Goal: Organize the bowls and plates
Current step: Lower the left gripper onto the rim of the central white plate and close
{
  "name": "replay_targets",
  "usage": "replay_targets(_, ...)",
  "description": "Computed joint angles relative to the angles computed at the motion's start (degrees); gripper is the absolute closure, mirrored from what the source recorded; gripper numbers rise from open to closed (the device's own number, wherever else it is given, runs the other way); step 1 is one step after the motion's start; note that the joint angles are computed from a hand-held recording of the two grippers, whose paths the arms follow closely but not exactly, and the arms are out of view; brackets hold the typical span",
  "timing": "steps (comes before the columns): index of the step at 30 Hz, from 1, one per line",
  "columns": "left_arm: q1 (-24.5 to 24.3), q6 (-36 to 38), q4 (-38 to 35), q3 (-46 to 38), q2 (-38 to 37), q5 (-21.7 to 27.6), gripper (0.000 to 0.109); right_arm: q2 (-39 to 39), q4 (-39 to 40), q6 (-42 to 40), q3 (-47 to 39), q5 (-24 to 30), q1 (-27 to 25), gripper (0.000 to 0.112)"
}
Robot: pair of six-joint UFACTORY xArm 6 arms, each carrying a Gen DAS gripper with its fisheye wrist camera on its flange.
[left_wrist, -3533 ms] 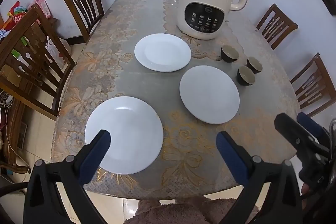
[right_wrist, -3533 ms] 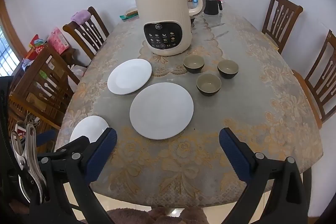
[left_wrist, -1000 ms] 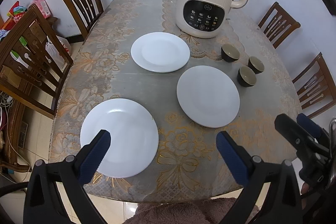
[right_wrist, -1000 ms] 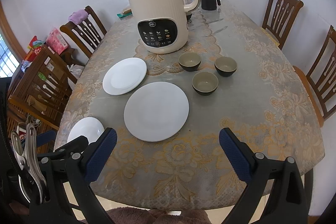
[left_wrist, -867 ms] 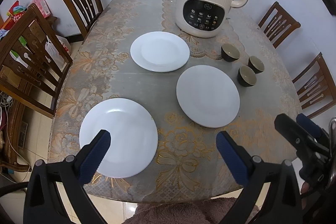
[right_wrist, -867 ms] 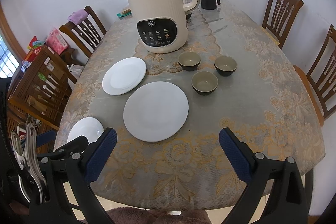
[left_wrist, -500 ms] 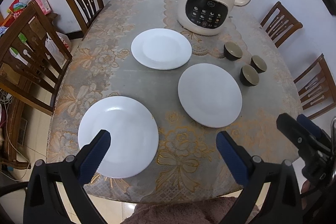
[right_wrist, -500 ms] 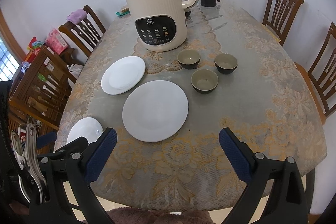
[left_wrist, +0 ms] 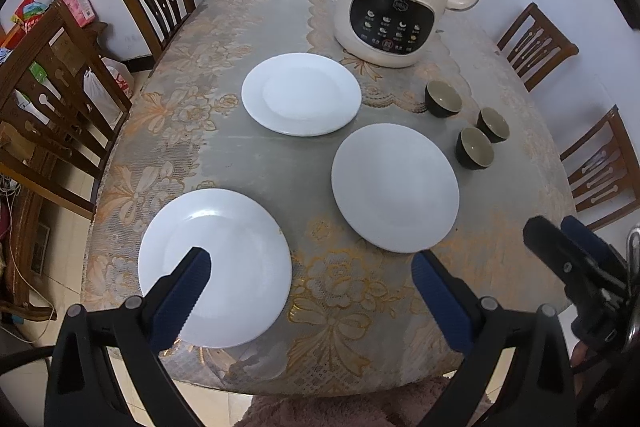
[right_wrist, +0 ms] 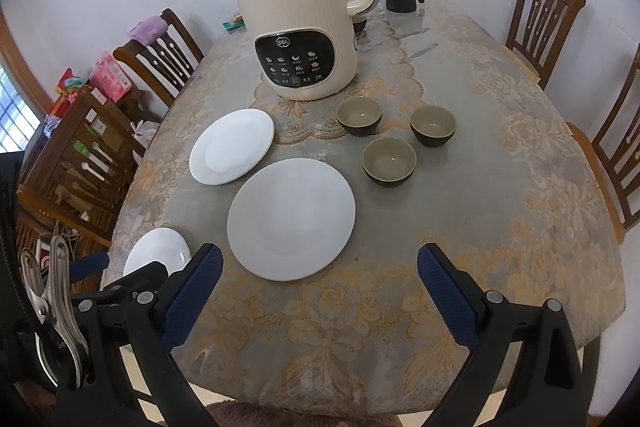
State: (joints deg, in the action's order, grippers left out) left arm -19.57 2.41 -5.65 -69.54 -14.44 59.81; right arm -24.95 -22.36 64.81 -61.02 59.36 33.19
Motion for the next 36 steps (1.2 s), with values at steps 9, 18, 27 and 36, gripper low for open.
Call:
replay_targets(9, -0.77, -4.18, 1.05, -0.55, 1.46, -0.95, 0.006, -0.5, 2.64, -6.15, 2.02, -3.02, -3.13, 0.012)
replay_targets(18, -3.15, -10.65, 4.35, 0.72, 1.89, -2.82, 0.006, -2.49, 6.5, -14.17, 4.98, -5.74, -6.37, 0.012)
replay_targets(27, -4.83, -13.41, 6.95, -0.9, 4.18, -2.65, 0.006, -2.59, 10.95, -19.65, 7.18, -9.21, -8.52, 0.012)
replay_targets(36, -4.78, -8.49, 4.14, -5.43, 10.52, -1.13, 0.006, 0.07, 12.18, -18.41, 6.91, -9.02, -9.7, 0.012)
